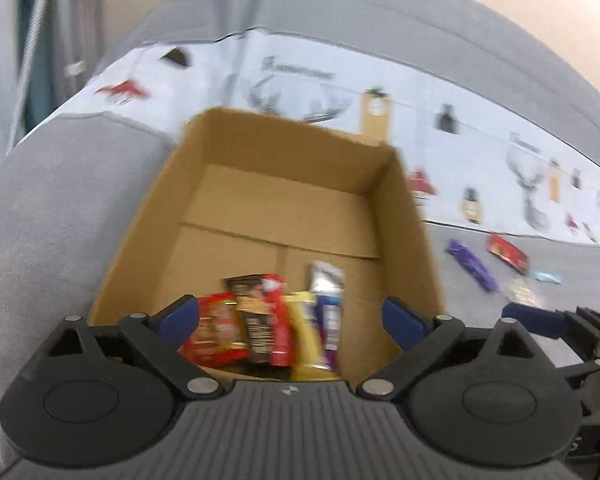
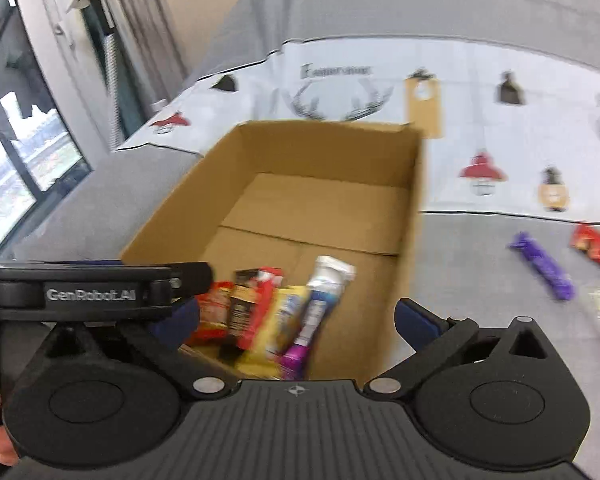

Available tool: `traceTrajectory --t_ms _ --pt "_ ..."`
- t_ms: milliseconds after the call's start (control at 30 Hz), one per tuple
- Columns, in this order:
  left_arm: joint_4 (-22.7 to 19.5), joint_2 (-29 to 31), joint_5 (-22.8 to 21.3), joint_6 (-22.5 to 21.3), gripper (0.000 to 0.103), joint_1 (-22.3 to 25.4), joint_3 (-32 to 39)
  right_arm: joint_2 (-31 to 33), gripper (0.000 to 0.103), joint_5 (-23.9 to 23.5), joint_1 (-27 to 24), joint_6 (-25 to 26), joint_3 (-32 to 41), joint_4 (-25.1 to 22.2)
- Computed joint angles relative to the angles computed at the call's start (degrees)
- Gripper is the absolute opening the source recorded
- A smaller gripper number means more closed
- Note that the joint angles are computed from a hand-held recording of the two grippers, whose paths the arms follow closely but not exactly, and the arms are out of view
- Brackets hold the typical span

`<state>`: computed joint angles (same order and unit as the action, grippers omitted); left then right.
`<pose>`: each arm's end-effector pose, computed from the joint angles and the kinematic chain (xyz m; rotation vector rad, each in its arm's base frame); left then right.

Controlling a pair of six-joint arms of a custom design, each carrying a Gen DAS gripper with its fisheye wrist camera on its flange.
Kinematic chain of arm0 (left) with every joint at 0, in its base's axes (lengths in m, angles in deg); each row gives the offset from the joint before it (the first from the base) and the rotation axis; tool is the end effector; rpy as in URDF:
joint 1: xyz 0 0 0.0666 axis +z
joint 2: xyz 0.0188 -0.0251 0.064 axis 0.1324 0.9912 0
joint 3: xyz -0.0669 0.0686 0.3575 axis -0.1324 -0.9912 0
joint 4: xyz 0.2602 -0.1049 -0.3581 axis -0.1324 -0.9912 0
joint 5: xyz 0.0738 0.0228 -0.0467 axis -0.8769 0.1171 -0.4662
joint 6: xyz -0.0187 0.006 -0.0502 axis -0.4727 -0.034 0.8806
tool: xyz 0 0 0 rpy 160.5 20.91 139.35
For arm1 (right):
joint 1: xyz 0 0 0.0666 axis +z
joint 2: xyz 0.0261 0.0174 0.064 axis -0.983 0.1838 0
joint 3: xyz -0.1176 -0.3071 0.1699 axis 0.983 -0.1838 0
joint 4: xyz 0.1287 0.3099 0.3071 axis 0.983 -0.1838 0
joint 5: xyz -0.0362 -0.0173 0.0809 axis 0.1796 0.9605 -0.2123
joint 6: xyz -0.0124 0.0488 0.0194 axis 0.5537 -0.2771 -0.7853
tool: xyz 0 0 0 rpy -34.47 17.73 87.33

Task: Organize snacks
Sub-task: 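Grasp the purple chocolate bar with the left tool while the right tool grasps the candy bag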

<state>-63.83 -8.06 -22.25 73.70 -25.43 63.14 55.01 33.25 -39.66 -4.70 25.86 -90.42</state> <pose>0.3310 -0.1959 0.5295 -0.3895 2.3474 -0.0001 0.3784 0.3167 0.5281 -0.5536 2.2961 0.5382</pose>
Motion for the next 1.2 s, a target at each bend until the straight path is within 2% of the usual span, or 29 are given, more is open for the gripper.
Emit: traceTrajectory --t_ms 67,167,300,433,533,600,700,767,833,933,1000,1067,1100,1167,1200 --pt "0.1 1.8 -1.6 0.1 0.099 -3.0 2.2 -3.2 0.103 0.1 -1.3 1.0 -2.4 0.9" --pt "3.5 4.6 -0.8 -0.2 0.099 -6.1 4.6 -8.0 0.103 2.6 -3.7 2.5 -6.3 3.0" --pt "7.0 9.3 -1.2 -1.6 0.099 -9.7 8.0 -14.2 0.102 -2.2 -10.2 4.1 -11.5 5.7" --pt "14.1 13.1 2.1 -6.4 0.103 -11.4 9.1 -18.5 0.102 -5.2 -17.5 5.7 -16.8 8.9" --pt "14.4 18.4 1.4 -9.1 0.103 -12.6 12.0 -18.9 0.102 -7.5 -23.2 8.1 -20.2 11.4" --pt "14.2 21.9 2.0 -10.6 0.103 -12.6 13.7 -18.5 0.102 -7.1 -25.7 11.3 -22.2 13.5" --pt "14.4 27.4 3.9 -10.7 0.103 -11.3 16.8 -16.7 0.102 -8.9 -29.0 16.3 -25.2 18.7" --pt "16.0 30.2 7.3 -10.8 0.103 -9.6 18.2 -13.9 0.102 -9.6 -30.7 19.5 -25.7 20.9" --pt "16.9 33.3 8.8 -10.6 0.103 -8.2 20.3 -9.9 0.102 -10.4 -32.2 20.9 -23.7 19.3" --pt "18.1 38.8 10.3 -10.5 0.103 -6.7 24.5 -4.2 0.102 -11.7 -33.6 26.2 -21.0 20.4" --pt "17.8 42.9 10.9 -10.9 0.102 -5.8 28.4 -0.5 0.102 -11.5 -34.2 29.7 -19.0 19.7" --pt "17.2 47.0 11.4 -11.4 0.100 -4.9 32.5 3.4 0.102 -12.6 -35.4 30.4 -16.7 18.4" --pt "16.7 49.3 11.7 -11.6 0.096 -4.4 34.8 5.3 0.102 -13.8 -36.1 30.3 -15.5 17.7" --pt "14.5 54.1 12.7 -11.4 0.080 -3.4 40.1 8.1 0.102 -14.7 -37.2 30.4 -13.9 17.1" --pt "12.7 56.7 13.5 -11.2 0.068 -2.8 43.4 9.7 0.102 -15.6 -37.7 29.9 -12.8 16.3"
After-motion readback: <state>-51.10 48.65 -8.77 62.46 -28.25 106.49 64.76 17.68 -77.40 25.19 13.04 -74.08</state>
